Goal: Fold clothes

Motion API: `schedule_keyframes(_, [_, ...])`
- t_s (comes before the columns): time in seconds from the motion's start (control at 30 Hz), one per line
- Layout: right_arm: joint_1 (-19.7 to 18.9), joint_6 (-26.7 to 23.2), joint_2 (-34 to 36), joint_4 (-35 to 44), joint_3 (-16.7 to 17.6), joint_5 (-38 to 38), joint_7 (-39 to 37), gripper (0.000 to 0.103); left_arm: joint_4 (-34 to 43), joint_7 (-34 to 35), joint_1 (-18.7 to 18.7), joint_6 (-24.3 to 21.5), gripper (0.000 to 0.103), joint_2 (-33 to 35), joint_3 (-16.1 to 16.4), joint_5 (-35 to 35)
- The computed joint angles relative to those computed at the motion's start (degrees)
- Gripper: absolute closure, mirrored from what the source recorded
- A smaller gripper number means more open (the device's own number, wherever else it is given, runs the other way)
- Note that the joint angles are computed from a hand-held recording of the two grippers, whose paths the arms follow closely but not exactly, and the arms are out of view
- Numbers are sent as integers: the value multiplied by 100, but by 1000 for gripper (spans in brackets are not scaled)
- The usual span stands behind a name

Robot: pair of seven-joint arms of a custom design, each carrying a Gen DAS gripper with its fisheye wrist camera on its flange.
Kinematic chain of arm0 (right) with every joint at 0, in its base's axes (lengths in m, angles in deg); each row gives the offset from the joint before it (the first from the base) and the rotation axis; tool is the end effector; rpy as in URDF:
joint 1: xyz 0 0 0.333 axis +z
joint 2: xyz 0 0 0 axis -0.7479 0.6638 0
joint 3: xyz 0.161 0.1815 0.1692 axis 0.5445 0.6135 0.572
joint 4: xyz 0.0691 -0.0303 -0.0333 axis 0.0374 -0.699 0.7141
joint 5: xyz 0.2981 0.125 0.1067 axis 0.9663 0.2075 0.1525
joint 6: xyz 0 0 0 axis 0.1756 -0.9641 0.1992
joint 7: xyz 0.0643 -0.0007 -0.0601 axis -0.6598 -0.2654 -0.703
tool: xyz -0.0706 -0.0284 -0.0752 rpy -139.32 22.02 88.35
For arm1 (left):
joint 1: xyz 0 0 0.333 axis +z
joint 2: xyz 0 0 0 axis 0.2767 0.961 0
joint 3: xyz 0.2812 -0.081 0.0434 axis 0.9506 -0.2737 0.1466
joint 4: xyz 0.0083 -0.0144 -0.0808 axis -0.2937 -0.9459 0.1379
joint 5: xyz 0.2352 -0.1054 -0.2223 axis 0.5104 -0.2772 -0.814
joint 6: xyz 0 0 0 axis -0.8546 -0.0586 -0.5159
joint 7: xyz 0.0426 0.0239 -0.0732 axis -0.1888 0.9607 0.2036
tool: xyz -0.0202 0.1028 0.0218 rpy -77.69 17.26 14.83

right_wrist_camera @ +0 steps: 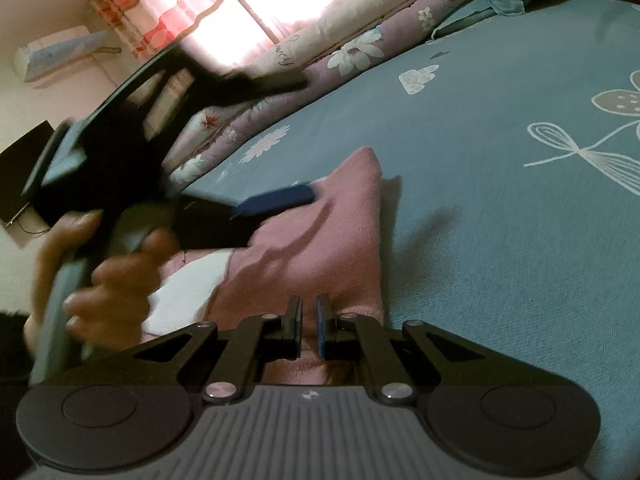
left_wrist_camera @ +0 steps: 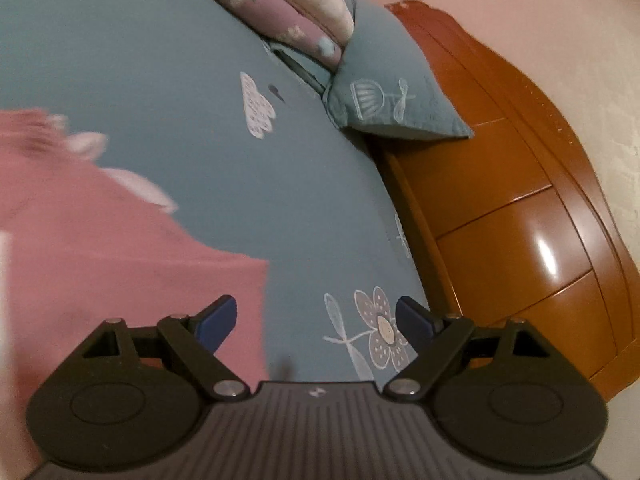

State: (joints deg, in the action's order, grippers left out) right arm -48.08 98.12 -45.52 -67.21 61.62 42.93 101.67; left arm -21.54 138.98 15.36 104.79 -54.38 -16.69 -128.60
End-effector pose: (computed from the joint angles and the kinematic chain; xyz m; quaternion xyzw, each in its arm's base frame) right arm 0.5781 0.0270 0.4535 -0.6674 0.5399 0.0195 0.5125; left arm 0.6459 -0.1917 0.5031 0.6890 -0.4992 0.5200 0.0756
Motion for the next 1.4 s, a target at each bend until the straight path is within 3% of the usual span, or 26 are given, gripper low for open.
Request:
schedule_keyframes(0.1, [-27,-77,24,21,-8,15,-26,94,828,-749,-360,-366,17,634,353,782])
schedule_keyframes(0.3, [-101,-258,132,138,-9,17,71,94,1841,-1451,-597,-663,16,1331,463,1810])
schedule_keyframes(0.37, [-110,-258,128,132,0,12,69,94,1973,-1543,-562,-620,16,1406,336,1891])
schedule_keyframes(0.47, [-110,-238,113,114,8,15,54,94,1624,-1024,-231,-220,16,1264,-190,1523])
schedule_keyframes(0.53, [-105,-229,107,101,12,23,51,94,1468,-809,-129,-136,16,1195,-316,1400])
schedule_keyframes(0.63, [-109,-238,115,104,11,34,45,94,1252,-802,-163,-6,16,1109,-216,1416])
schedule_keyframes(0.67, [-110,-239,112,97,12,42,34,94,1352,-1064,-299,-120,16,1168,5,1620])
schedule_keyframes(0.8, [-124,-284,171,154,10,36,36,94,1933,-1231,-451,-116,17,1653,52,1889])
schedule_keyframes(0.87, [-157,-362,198,187,7,28,44,93,2296,-1526,-647,-291,16,1828,280,2240])
schedule_keyframes(0.93, [-235,-564,245,289,-17,14,37,85,2338,-1797,-676,-402,17,1798,343,2384])
schedule_keyframes(1.0, [-296,-626,173,237,-1,277,-188,65,2080,-1678,-503,-322,17,1607,139,2296])
schedule_keyframes(1.13, [-241,-244,-2,70,-14,944,-716,65,1029,-1044,56,60,16,921,-396,1692])
schedule_keyframes(1.23, [-217,-402,236,296,-52,639,-233,66,758,-607,348,-93,16,716,-635,1114])
schedule_keyframes(1.3, [-114,-63,275,318,-8,380,-76,72,822,-865,57,-215,16,694,-207,1413])
schedule_keyframes(1.37, [-154,-106,287,350,19,377,-126,71,1093,-1358,-275,-305,16,870,228,1766])
schedule_keyframes(1.4, [-170,-128,294,367,28,376,-151,70,1268,-1505,-317,-375,16,1015,274,1830])
